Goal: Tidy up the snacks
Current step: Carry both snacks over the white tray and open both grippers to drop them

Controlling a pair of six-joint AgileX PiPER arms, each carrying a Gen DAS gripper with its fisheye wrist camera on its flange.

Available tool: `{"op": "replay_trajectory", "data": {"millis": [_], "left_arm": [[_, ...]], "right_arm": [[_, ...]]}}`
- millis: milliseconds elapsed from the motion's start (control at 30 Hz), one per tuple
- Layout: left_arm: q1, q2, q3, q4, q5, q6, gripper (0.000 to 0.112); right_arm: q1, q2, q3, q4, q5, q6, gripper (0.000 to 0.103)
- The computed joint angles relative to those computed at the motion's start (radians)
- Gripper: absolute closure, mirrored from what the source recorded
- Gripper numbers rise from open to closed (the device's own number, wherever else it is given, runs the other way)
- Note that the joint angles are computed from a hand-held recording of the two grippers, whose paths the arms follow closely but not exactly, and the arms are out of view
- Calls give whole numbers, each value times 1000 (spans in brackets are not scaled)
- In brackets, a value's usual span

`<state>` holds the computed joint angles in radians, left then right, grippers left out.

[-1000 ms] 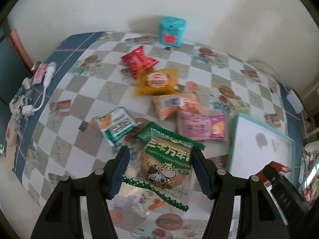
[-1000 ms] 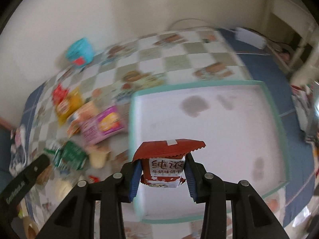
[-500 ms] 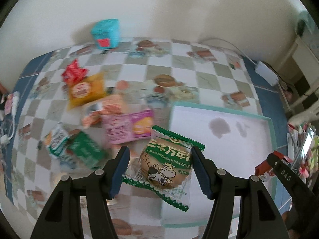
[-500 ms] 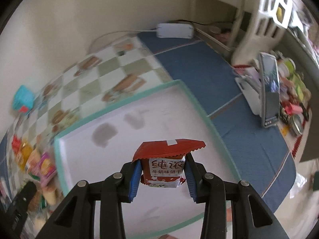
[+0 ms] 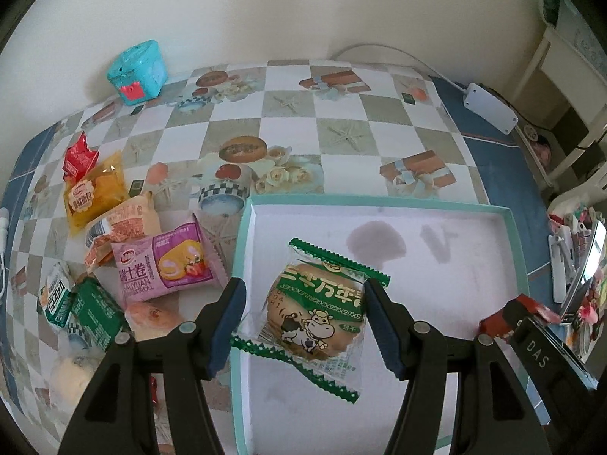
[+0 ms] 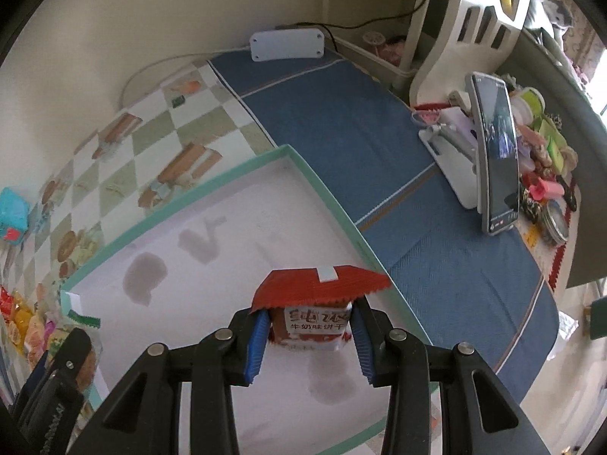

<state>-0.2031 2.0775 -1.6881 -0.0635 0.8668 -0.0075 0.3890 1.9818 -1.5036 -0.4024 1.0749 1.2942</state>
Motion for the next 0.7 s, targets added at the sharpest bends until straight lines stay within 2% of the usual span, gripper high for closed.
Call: {"op": "replay_trajectory", "data": {"millis": [133,233,300,333,433,500,533,567,600,700], "left_arm": [[14,-18,9,-21,-6,14,44],[32,-32,15,-44,-2,36,35],[50,-36,16,-57,5,33,34],[64,-36,13,-63,12,28,34],[104,-36,19,-65,17,3,33],[135,-37,33,-50,16,-27,33],[150,-36,40,-37,15,-46,32],[164,-35,46,-21,14,-63,28],[172,-33,51,-6,12,-78,20],[197,-28,62,87,12,-142,18]], "right_arm": [[10,2,-9,-7,4,5,60],[16,12,-26,-13,21,5,56],[22,19,-38,-25,37,6,39],[26,21,-44,-32,45,7,25],[37,30,-63,-42,64,0,21],[39,34,-66,-37,60,-8,13],[40,36,-68,-34,56,-10,6],[41,38,-69,-32,52,-11,1],[43,38,-70,-29,47,-11,0],[55,40,-78,-28,44,-5,0]]}}
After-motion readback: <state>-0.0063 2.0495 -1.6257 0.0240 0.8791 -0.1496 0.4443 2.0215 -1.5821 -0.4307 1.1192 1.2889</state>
